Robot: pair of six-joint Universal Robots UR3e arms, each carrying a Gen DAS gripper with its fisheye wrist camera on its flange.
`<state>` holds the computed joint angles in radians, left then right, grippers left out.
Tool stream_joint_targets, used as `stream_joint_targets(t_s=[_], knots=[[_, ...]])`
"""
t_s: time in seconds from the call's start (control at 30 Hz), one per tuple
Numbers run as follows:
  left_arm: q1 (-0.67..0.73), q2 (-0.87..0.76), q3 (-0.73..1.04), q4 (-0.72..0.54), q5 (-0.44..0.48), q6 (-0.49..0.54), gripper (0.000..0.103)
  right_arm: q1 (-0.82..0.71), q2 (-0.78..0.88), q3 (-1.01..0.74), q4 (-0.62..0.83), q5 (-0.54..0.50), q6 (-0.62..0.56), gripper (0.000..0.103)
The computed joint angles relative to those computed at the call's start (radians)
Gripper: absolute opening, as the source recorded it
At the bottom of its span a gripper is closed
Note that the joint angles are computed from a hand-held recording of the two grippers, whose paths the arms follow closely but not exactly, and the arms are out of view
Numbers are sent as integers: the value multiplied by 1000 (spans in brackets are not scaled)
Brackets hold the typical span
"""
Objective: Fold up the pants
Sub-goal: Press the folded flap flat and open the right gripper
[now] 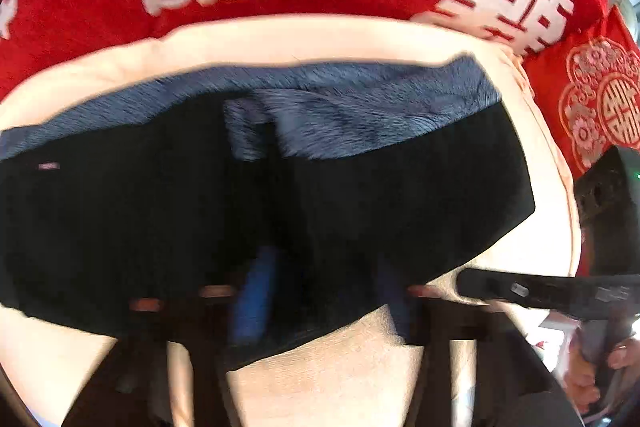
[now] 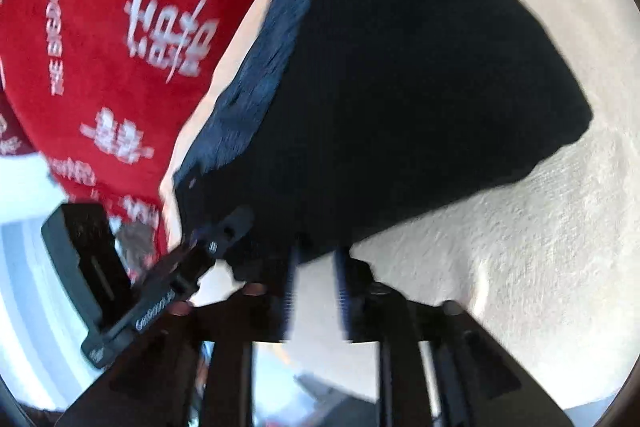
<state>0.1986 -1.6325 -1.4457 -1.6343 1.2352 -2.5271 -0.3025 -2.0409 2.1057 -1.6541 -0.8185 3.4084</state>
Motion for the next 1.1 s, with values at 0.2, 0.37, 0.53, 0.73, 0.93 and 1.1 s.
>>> stream_joint_targets(t_s=[0.2,0.37,0.53,0.73,0.93,1.1], knots=[[24,-30,137,-60,-7,-13,61,-288,-142,-178,297,-29,-327,59],[-76,-131,245,-34,-43,-111,61,-476,41,-175,194,-14,-415,59],[-198,-250,275,63,-63,-258,61,-400,405,-228,-3,22,-395,58],[-178,-232,134,153,-29,-271,61,-413,445,-274,106,30,-469,25],[-170,-179,54,187,-5,-177,61,-452,343,-153,40,-56,-395,28],[-179,-146,29,212,48,-166,61,-412,273,-195,48,-137,-359,48]])
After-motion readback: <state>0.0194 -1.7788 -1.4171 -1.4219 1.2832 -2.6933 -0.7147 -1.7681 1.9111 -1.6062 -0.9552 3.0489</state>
